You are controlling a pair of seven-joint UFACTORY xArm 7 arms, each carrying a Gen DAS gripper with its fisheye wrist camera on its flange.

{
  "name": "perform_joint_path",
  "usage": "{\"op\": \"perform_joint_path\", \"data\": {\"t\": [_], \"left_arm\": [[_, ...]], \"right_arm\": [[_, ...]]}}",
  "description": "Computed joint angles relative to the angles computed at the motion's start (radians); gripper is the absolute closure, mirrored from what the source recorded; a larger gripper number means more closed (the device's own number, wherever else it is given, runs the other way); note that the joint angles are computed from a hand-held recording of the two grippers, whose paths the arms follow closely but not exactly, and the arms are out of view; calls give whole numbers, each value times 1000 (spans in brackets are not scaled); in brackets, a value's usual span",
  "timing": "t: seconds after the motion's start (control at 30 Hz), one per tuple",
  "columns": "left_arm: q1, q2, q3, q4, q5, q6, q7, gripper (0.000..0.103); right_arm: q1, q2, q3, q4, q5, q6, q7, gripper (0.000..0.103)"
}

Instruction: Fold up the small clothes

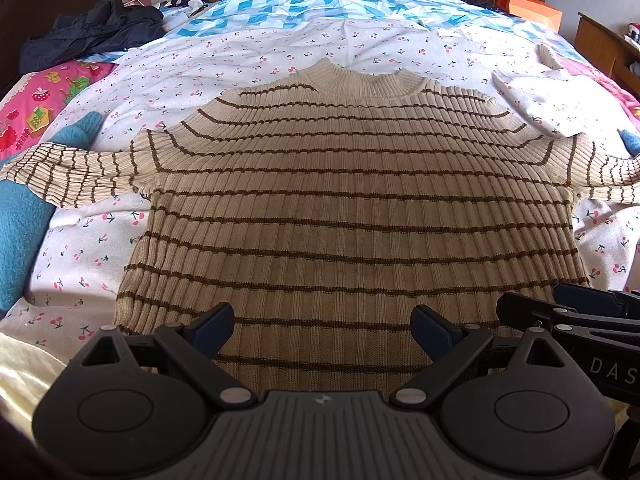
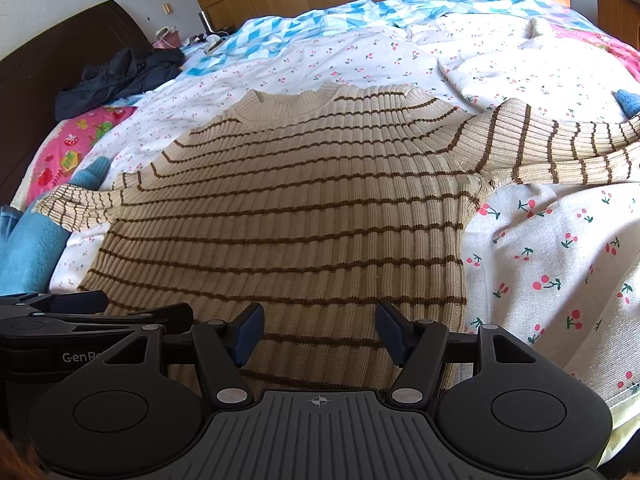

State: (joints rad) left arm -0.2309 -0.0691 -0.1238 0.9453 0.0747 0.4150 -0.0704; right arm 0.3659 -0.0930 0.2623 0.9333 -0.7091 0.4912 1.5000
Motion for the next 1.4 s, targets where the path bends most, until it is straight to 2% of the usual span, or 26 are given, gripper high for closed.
{"op": "perform_joint_path", "data": {"t": [1.4], "left_arm": [[0,-3,-5,-1,43,15,-28,4]], "right_arm": [[3,1,0,-4,-10,0,10,41]]}}
